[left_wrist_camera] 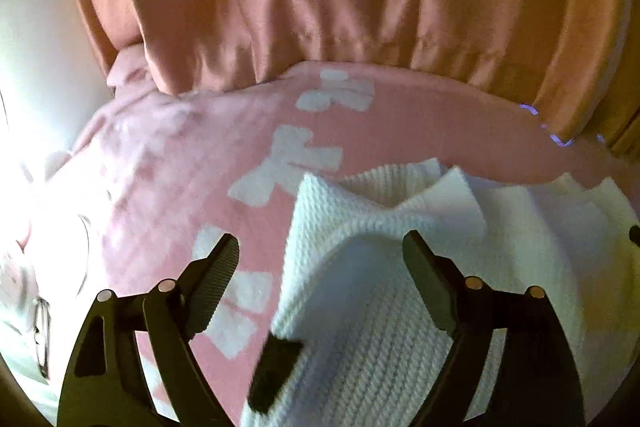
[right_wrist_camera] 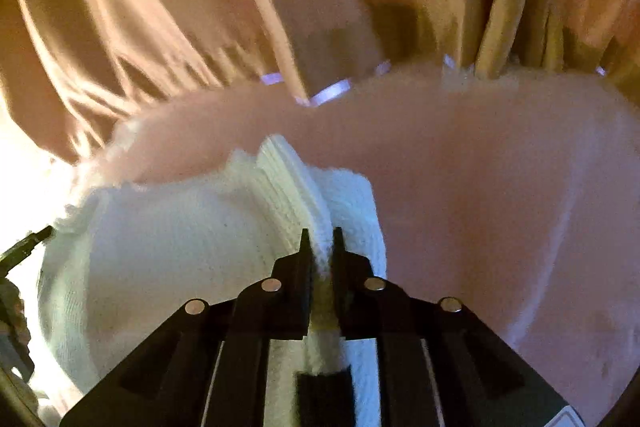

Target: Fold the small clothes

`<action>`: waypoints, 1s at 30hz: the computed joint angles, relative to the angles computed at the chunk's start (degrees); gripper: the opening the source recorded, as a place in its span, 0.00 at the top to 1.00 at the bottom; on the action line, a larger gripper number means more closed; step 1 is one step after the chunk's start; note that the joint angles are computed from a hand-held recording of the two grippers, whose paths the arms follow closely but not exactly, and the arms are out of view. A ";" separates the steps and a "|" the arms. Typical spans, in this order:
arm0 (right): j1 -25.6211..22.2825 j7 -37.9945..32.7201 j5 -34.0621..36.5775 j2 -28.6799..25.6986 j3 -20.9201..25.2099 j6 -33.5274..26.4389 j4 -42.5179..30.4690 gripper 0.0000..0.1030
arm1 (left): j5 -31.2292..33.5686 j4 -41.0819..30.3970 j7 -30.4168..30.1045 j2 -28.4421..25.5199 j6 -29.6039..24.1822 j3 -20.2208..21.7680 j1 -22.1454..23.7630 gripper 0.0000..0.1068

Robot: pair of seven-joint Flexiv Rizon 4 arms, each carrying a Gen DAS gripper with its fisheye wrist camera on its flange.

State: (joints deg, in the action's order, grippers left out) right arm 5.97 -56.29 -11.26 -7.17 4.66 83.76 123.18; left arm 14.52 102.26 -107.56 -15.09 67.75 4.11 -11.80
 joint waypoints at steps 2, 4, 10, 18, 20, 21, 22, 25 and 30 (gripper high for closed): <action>0.19 -0.70 -0.39 0.39 0.22 -0.26 -0.36 0.80 | -0.75 2.13 1.54 1.34 2.00 -0.64 0.38 0.23; 0.55 -0.42 -1.95 -0.40 -0.35 -2.23 -1.54 0.71 | -3.44 4.48 4.76 2.40 3.82 -2.24 1.19 0.23; -0.57 -7.03 6.19 -6.52 2.93 -9.34 -8.40 0.93 | 2.62 -3.91 1.53 -4.29 -2.17 1.03 -3.50 0.29; -1.82 -3.74 4.30 -7.09 1.03 -4.72 -5.20 0.92 | -2.47 -12.52 -0.33 -11.84 -8.53 0.56 -0.79 0.38; -1.08 -2.54 2.82 -5.73 0.32 -3.92 -4.17 0.89 | -1.93 -12.02 -0.73 -11.32 -8.19 1.24 -1.46 0.38; -2.01 -3.53 5.70 -4.44 1.95 -2.78 -3.88 0.87 | -2.21 -10.64 -0.43 -10.01 -7.58 1.13 -1.33 0.38; -1.78 -3.09 6.33 -3.11 2.02 -1.33 -2.84 0.86 | -2.86 -8.94 -0.08 -8.54 -6.64 0.84 -0.93 0.38; 0.51 3.69 -1.36 3.00 -1.39 2.12 4.64 0.64 | -6.83 -0.64 2.72 -2.32 -0.75 -0.89 1.68 0.32; 0.59 1.97 3.79 10.88 2.08 -1.27 13.54 0.55 | -13.93 11.76 10.37 6.17 5.20 -3.38 4.33 0.30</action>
